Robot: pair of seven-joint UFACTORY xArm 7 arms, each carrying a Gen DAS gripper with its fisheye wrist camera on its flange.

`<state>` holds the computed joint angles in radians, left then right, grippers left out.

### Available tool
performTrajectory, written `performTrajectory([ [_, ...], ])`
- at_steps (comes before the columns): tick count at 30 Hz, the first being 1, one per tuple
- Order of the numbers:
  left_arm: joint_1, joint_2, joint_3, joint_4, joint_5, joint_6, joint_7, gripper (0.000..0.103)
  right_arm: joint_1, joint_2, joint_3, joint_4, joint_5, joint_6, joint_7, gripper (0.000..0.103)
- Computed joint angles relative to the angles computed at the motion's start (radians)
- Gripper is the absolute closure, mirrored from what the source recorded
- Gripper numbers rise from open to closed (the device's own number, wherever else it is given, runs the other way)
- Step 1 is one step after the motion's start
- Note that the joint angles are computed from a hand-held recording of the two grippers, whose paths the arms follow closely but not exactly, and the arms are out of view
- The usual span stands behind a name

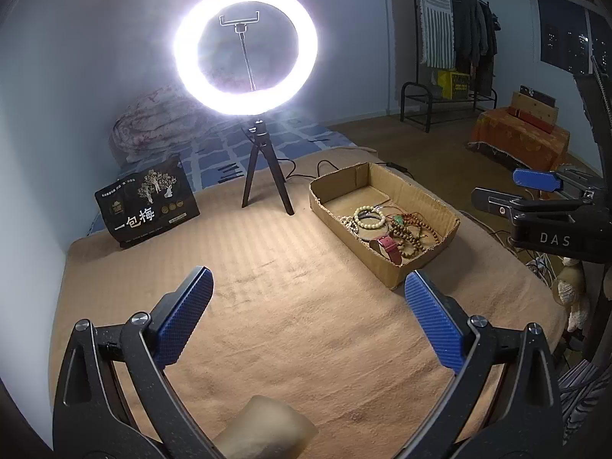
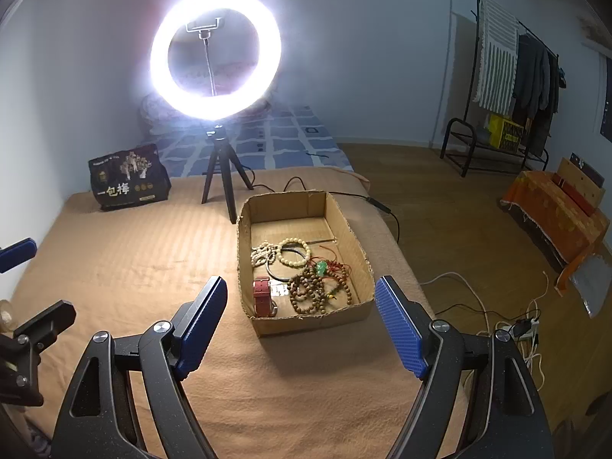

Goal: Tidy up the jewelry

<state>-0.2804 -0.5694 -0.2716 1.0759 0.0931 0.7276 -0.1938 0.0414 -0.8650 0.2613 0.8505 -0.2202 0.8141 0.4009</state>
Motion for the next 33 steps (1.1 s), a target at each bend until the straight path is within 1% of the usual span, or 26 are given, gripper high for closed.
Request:
performTrajectory([
  [12,0.006,0.016,0.0,0.017,0.006,0.034,-0.013,0.001,0.008,0.009,0.005,0.001,-0.01,0.01,-0.013,0.023],
  [33,0.014,0.01,-0.012,0.024,0.035,0.042,-0.022,0.001,0.016,0.022,0.011,0.006,-0.018,0.02,-0.02,0.023],
])
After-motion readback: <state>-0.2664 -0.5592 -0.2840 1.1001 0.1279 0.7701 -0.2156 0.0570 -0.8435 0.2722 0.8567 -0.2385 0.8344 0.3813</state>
